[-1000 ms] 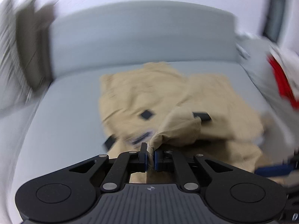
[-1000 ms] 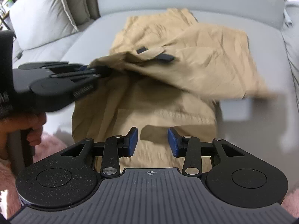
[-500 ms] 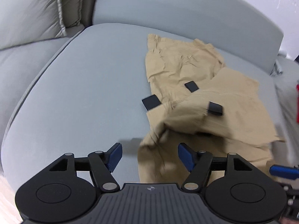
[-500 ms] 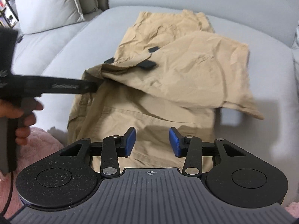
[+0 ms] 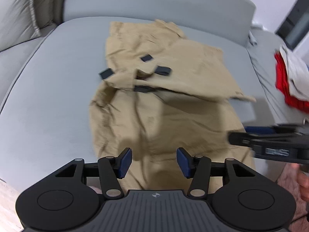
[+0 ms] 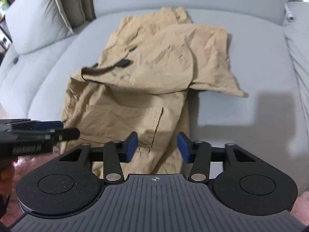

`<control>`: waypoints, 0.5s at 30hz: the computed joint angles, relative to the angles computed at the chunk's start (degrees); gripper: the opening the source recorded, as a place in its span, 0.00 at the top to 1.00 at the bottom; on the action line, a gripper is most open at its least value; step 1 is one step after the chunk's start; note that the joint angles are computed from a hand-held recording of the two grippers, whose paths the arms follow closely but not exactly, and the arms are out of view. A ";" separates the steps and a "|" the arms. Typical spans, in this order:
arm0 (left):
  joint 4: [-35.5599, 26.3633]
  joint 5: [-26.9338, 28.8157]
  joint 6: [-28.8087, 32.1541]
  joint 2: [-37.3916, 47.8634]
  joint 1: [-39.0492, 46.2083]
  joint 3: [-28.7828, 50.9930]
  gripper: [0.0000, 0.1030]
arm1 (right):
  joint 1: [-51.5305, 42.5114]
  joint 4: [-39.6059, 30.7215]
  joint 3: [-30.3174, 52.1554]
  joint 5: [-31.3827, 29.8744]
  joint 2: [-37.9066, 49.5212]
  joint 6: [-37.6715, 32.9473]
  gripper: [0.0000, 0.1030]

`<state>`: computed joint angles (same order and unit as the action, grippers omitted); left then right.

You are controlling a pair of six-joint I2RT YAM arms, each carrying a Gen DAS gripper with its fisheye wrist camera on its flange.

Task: Fold clothes
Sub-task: 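Grasp the folded edge of the trousers with the right gripper, then tug the folded layer straight with the right gripper and open it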

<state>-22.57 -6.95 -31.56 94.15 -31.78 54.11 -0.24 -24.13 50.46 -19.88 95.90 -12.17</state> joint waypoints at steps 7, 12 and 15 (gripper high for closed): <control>-1.46 -0.09 -0.37 0.05 -0.48 -0.43 0.51 | -3.71 0.69 -1.75 -0.90 -3.73 -3.89 0.95; -2.55 -1.32 -2.04 -2.59 -1.29 -2.55 0.46 | -5.59 0.34 -1.28 1.50 -1.97 -5.52 0.86; -2.57 -3.64 -1.93 -3.78 -1.54 -3.45 0.47 | -5.70 -0.54 -1.59 -0.44 -2.10 -6.18 0.63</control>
<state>-25.15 -10.58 -33.49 90.37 -33.32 50.65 -5.94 -24.67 48.87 -20.33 93.79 -18.36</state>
